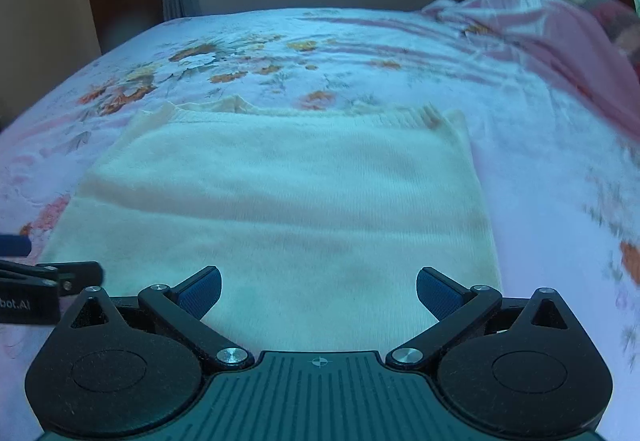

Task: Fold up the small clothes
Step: 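Smooth the folded sweater edges with both open grippers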

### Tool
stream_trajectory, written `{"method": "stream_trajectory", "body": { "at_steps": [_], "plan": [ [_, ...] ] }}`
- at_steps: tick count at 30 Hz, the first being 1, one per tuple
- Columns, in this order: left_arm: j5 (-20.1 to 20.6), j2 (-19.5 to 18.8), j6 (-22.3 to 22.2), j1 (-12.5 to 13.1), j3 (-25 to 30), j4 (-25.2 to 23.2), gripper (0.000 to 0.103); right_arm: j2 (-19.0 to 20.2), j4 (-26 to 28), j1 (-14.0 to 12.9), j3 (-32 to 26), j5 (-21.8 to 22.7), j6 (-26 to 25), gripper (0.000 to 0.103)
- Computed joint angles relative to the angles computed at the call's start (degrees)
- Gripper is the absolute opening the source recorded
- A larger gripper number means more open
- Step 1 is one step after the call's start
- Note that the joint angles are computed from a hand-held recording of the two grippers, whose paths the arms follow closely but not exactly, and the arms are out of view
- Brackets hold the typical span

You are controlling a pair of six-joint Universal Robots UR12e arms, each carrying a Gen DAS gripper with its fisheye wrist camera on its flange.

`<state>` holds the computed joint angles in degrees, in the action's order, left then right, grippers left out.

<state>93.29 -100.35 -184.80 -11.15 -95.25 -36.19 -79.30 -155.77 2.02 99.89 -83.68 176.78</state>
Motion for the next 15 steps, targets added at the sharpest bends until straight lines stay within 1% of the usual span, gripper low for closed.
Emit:
{"method": "stream_trajectory", "body": {
  "at_steps": [2,3,4,5,6,7,8,10,11,13,14,15],
  "plan": [
    [-0.8,-1.0,1.3,-0.3,0.5,0.8,0.101,0.8,1.2,0.4,-0.7,-0.6,-0.3,0.103],
    [-0.4,-1.5,1.2,-0.4,0.9,-0.4,0.101,1.3,2.2,0.7,-1.0,-2.1,-0.9,0.103],
    [0.2,-2.0,1.4,-0.5,1.4,-3.1,0.099,1.7,4.9,0.9,-1.5,-2.6,-3.5,0.103],
    [0.8,-2.0,2.0,-0.6,0.7,-3.4,0.100,1.8,5.4,0.9,-0.8,-2.8,-5.5,0.103],
    [1.5,-1.3,4.0,-0.9,-0.9,-1.3,0.101,1.2,3.4,0.5,0.6,-2.0,-6.6,0.103],
    [2.2,-0.7,6.5,-1.2,-2.7,1.6,0.101,0.7,2.6,0.1,1.5,-1.3,-7.5,0.103],
    [2.7,-0.2,7.4,-1.4,-3.4,2.3,0.101,0.4,2.5,-0.3,2.0,-0.4,-7.9,0.103],
    [2.2,0.3,5.7,-1.1,-3.1,1.1,0.100,0.0,3.6,-0.9,1.5,0.8,-7.6,0.103],
    [2.1,0.4,4.7,-1.1,-2.9,1.2,0.099,-0.2,2.6,-0.9,1.5,0.6,-6.8,0.103],
    [3.3,0.3,4.4,-1.2,-2.8,3.0,0.101,-0.5,-1.3,-1.2,1.9,1.7,-5.1,0.103],
    [4.5,0.0,4.1,-1.3,-2.7,2.7,0.101,-0.4,-0.4,-1.4,1.7,2.5,-4.9,0.103],
    [5.2,-0.4,3.8,-1.3,-2.1,0.1,0.102,0.0,2.8,-1.5,1.1,2.2,-5.6,0.103]
  ]
}}
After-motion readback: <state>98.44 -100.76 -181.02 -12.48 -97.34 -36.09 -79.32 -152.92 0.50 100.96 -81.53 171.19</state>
